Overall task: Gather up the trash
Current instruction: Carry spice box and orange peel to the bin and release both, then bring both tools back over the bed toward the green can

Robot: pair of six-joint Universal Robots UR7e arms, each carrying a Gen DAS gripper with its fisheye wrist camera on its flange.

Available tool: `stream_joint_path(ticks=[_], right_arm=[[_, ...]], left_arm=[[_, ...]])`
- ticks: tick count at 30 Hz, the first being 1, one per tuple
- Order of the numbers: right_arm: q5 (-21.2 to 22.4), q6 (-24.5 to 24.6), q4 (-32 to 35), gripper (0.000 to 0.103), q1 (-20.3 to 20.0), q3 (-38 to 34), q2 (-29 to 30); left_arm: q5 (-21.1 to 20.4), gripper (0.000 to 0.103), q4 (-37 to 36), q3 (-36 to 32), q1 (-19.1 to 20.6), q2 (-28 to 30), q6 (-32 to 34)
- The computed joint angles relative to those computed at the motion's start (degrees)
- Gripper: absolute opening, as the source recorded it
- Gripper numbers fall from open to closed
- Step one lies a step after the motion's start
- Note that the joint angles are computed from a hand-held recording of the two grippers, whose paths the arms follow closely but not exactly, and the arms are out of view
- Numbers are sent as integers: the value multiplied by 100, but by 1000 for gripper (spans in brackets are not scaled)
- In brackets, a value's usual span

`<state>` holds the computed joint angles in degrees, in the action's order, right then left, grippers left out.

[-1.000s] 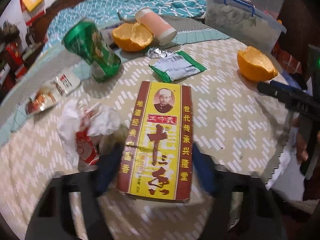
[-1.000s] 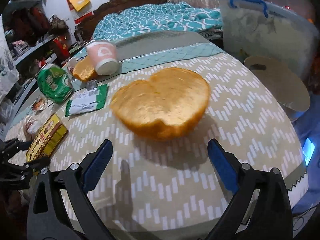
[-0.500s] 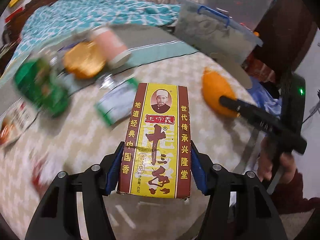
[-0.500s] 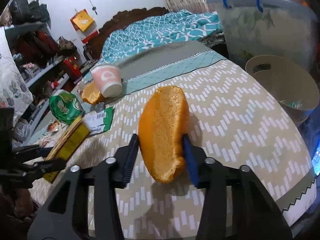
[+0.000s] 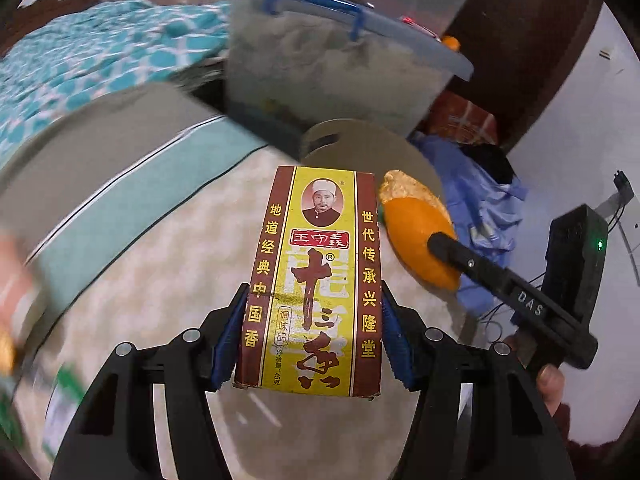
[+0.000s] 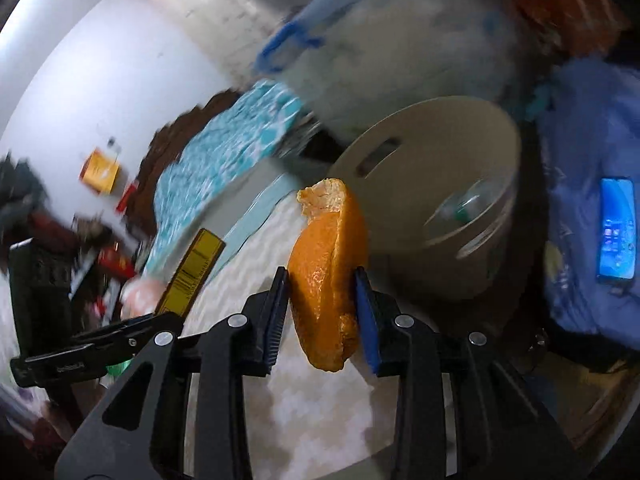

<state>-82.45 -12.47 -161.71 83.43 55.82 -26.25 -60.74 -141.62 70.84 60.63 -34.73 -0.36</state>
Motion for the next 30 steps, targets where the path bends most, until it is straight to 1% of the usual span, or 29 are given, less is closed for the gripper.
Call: stream_joint_path(ticks=[2,4,5,6,7,8,9,10,11,13,14,16,18,20,22,24,25,27,30], right_arm=[[-65,146,112,35,-27,-405,154],[-132,322,227,38,-60,-798,314],[-188,422,229,49,-63,-927,378],[-265,575,181,63,-60,-1044,455],[-252,675,149,70,-84,-1105,489],[-204,833,97,75,-115,-1147,513],[-78,875,2,75,-148,-1130,509],[-52,848,-164,75,-151,-1036,482],[-58,817,-294,75,-146,-951,455],[-106,667,-443,75,-115,-848,432],[-164,580,-491,75,-94,-840,437],[-294,407,-667,75,-37,-731,415],[-282,308,-692,73,15,-596,381],[-241,193,-640,72,64,-479,358],[-168,52,-584,71,128,-331,327],[-93,-80,-455,68,199,-248,319],[-78,-152,-371,67,240,-231,328],[-40,-282,-196,64,324,-216,356],[20,-494,62,61,460,-222,424]], left_arm=[[-9,57,371,-808,-4,531,132],[-21,58,711,-1500,-4,967,209],[-49,58,915,-1909,1,1219,252],[-60,60,1112,-2288,4,1455,296],[-24,63,1241,-2530,1,1608,314],[124,78,1389,-2858,-13,1819,309],[328,87,1358,-3024,-35,1948,289],[393,86,1244,-3064,-37,1982,284],[333,86,1072,-2980,-25,1935,253],[163,86,831,-2653,0,1723,119],[133,86,648,-2372,0,1556,83],[125,86,214,-1755,-17,1198,108],[122,86,-117,-1156,-38,833,137],[155,86,-514,-312,-57,297,205],[254,86,-813,393,-80,-174,224],[442,86,-1130,1188,-78,-740,169],[535,86,-1220,1460,-80,-932,86],[716,86,-1330,2090,-46,-1422,-200],[1091,86,-1454,3127,25,-2232,-877]])
